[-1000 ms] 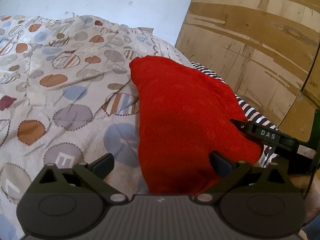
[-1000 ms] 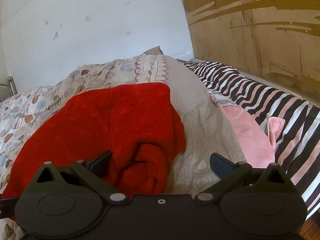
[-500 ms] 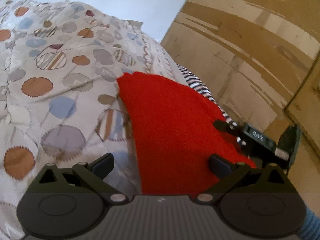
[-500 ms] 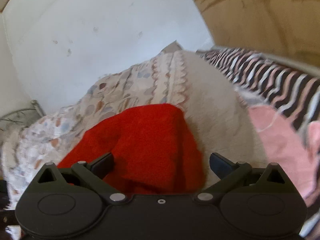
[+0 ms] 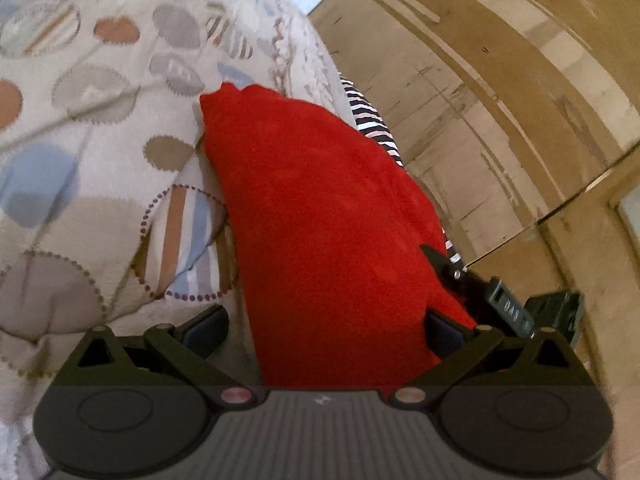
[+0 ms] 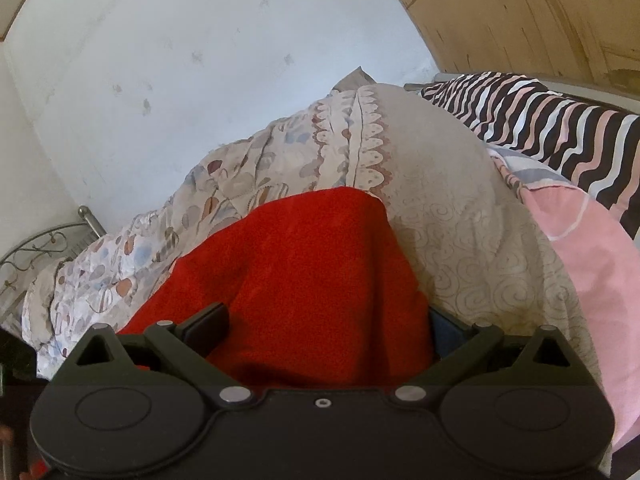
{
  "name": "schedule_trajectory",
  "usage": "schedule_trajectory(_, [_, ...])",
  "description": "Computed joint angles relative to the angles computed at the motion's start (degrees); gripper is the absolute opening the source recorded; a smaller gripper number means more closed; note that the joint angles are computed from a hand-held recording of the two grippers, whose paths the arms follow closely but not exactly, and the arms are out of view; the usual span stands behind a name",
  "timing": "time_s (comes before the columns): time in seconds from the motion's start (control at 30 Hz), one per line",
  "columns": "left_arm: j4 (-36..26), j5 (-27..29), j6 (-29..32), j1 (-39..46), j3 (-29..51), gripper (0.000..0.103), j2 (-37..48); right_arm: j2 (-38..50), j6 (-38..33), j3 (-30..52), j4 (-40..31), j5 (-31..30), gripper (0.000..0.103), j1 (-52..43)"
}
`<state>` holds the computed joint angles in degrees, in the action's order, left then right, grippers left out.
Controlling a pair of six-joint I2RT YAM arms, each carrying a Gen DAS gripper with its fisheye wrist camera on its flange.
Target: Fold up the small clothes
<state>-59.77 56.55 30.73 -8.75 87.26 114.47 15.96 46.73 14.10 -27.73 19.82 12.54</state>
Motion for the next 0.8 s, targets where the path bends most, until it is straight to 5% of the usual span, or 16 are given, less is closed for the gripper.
schedule_trajectory(0.2, [1.01, 0.0, -3.93, -0.89, 0.43, 0.101, 0.77, -0.19, 3.23, 1.01, -1.25, 0.61, 0.084, 1.98])
schedule_trajectory(0.27, [2.65, -0.39, -6.1, -1.36, -1.23, 0.086, -1.0, -0.39, 4.48, 1.68, -2.03, 1.07, 0.072, 3.29])
schedule_trajectory(0.4, [10.23, -6.51, -8.13, -3.58, -7.9, 0.076, -9.86, 3.23, 6.86, 4.7, -4.2, 10.97, 0.053, 12.67])
schedule_trajectory(0.53, [10.32, -8.41, -8.87, -4.17, -8.29, 0.067, -13.65, 6.52, 7.78, 7.84, -5.63, 20.16, 0.047, 21.56])
schedule_trajectory(0.8, [7.05, -4.3, -7.39, -0.37, -4.45, 0.063, -15.11, 12.87, 2.81, 11.54, 3.84, 21.24, 0.044, 23.25])
